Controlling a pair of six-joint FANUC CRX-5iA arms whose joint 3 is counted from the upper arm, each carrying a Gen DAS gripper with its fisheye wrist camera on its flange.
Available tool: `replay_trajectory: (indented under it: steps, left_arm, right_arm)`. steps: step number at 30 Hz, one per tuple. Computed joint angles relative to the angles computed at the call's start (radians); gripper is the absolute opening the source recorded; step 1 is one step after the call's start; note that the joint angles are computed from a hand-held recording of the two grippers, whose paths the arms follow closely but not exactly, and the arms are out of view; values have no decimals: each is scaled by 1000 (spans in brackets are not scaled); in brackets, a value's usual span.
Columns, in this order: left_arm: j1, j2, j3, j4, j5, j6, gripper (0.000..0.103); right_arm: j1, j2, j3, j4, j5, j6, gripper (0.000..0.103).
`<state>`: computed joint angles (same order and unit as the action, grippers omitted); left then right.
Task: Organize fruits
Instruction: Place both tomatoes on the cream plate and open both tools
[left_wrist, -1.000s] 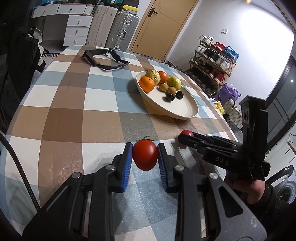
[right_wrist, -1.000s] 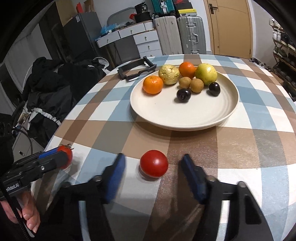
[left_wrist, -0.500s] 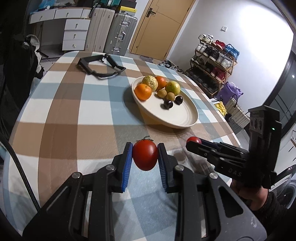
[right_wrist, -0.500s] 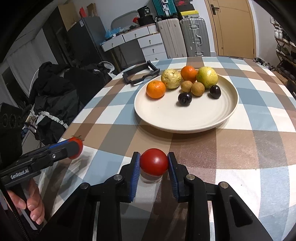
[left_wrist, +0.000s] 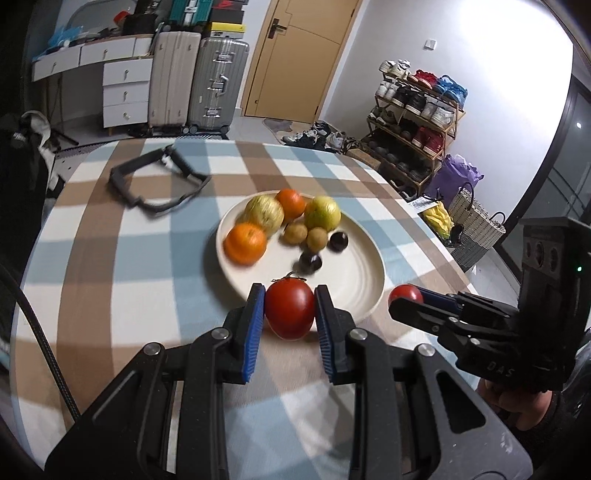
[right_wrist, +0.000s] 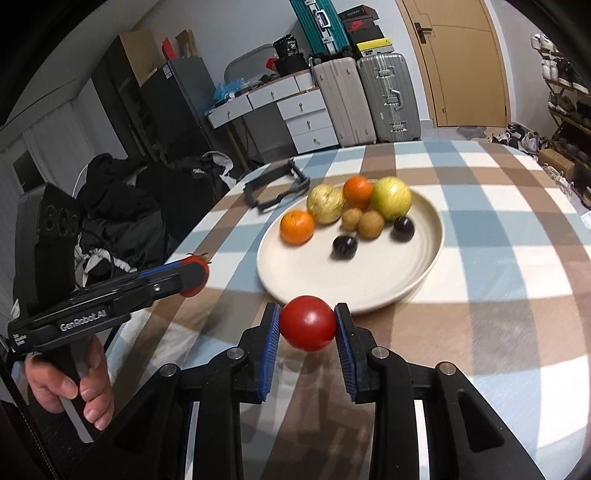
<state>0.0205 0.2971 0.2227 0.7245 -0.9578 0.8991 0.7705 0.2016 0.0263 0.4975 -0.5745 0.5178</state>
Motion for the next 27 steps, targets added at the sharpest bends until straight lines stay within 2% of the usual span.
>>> replay_trajectory:
  steps: [11,17,27]
  left_arm:
    - [-65,207,302,-100,-69,108,24]
    - [-82,322,457,-134,-133,154,24]
    - [-94,402,564,-164,-182,172,24]
  right_arm:
    - [-81,52,121,-88,-15,137,30]
    - [-120,110,212,-165,-34,240,30]
    - [-154,182,304,-278,-67,359,30]
